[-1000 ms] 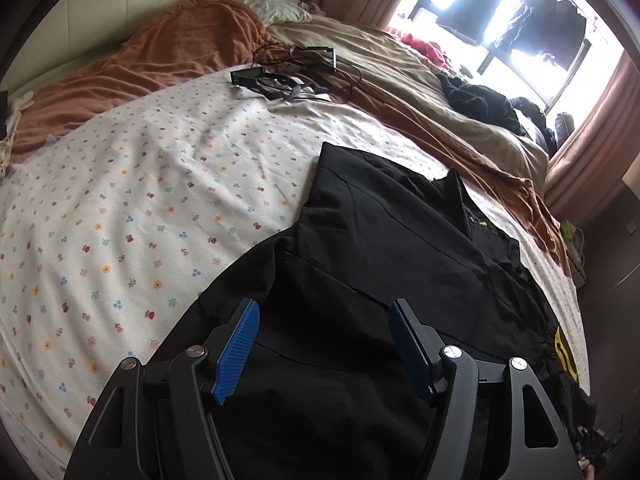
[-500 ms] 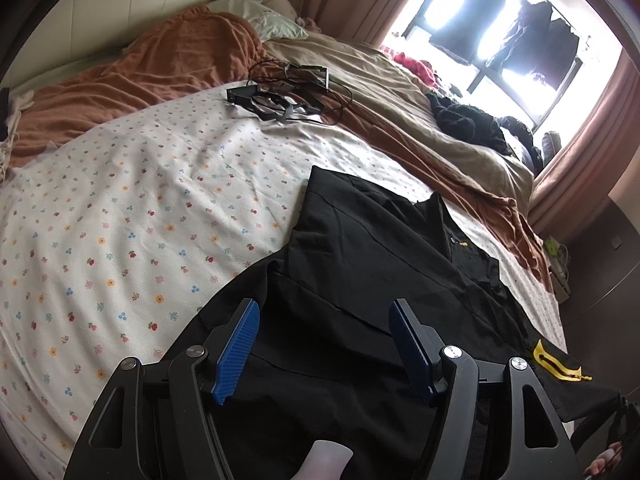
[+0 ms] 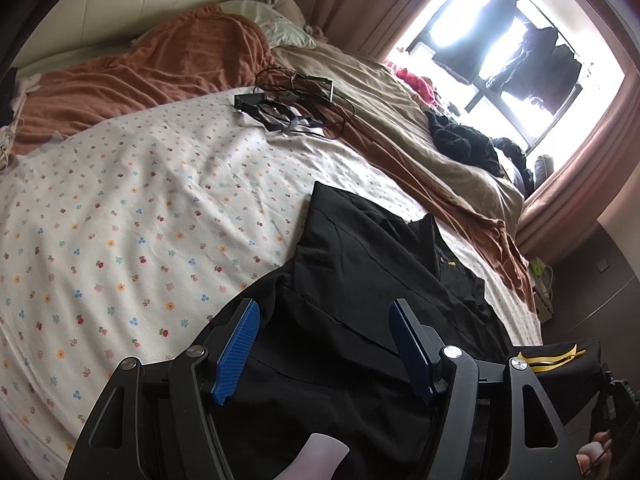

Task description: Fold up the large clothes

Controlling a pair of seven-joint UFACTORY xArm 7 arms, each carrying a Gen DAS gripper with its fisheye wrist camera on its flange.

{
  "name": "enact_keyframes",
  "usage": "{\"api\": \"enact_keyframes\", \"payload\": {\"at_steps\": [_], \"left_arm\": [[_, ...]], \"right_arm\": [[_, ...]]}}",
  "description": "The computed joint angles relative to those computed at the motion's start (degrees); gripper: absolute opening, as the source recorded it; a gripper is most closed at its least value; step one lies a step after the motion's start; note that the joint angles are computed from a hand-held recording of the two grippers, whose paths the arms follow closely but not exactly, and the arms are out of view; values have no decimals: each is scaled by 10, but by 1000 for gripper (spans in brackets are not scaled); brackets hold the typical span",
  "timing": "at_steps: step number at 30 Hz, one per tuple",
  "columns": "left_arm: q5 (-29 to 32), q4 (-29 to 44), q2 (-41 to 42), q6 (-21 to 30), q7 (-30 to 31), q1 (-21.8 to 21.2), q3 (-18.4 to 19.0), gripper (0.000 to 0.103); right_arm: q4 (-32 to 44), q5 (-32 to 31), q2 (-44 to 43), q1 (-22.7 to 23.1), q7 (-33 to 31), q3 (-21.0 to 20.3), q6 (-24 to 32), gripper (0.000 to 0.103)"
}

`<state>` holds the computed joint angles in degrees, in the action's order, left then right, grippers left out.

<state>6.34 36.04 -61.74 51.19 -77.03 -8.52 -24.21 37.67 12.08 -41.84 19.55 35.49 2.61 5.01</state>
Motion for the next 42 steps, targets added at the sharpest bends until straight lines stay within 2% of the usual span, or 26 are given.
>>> {"api": "enact_keyframes", "payload": {"at_steps": [4,7,9,10,11,12,13,15,18,22,26,30,35,38,39,40,42], "left_arm": [[-3,-6,-1,-5,1,-4,6,68],[-4,-6,1,-6,1,-2,7,69],[-4,-6,1,-7,-1,-1,6,69],[-4,-7,2,-9,-1,-2,6,69],[-4,-7,3,-10,0,-3,6,69],[-3,-6,5,-9,2,-3,5,69],[-1,-4,7,-6,4,-3,4,68],[2,-2,7,-1,4,-1,1,68],[2,-2,6,-2,2,-3,1,68],[6,3,8,1,2,-1,-3,69],[7,4,9,2,1,-1,-4,69],[6,5,9,5,-2,-2,-4,68],[7,4,7,4,-3,-3,-3,69],[5,0,2,5,-4,-3,-1,69],[4,-1,-1,6,-6,-3,0,68],[3,-3,-5,7,-8,-2,1,68],[2,-8,-13,8,-9,-2,4,68]], "right_arm": [[14,1,60,53,-12,4,-18,5],[45,-4,125,76,-34,13,28,5],[65,1,165,89,-54,14,81,5],[83,8,191,92,-59,17,134,12],[88,18,202,90,-63,21,163,19],[91,38,218,92,-66,23,183,40],[83,59,221,93,-71,24,180,59],[57,75,211,80,-48,44,167,65],[34,70,177,60,-20,56,180,65],[-14,84,106,39,29,46,183,65],[-61,58,42,-22,113,59,183,65],[-94,34,5,-65,184,63,191,65],[-138,44,-17,-64,241,48,132,65],[-143,1,-34,-107,275,78,138,65],[-149,-9,-37,-113,280,79,129,63],[-148,-14,-30,-110,280,75,119,46],[-154,-8,-19,-72,245,25,92,9]]}}
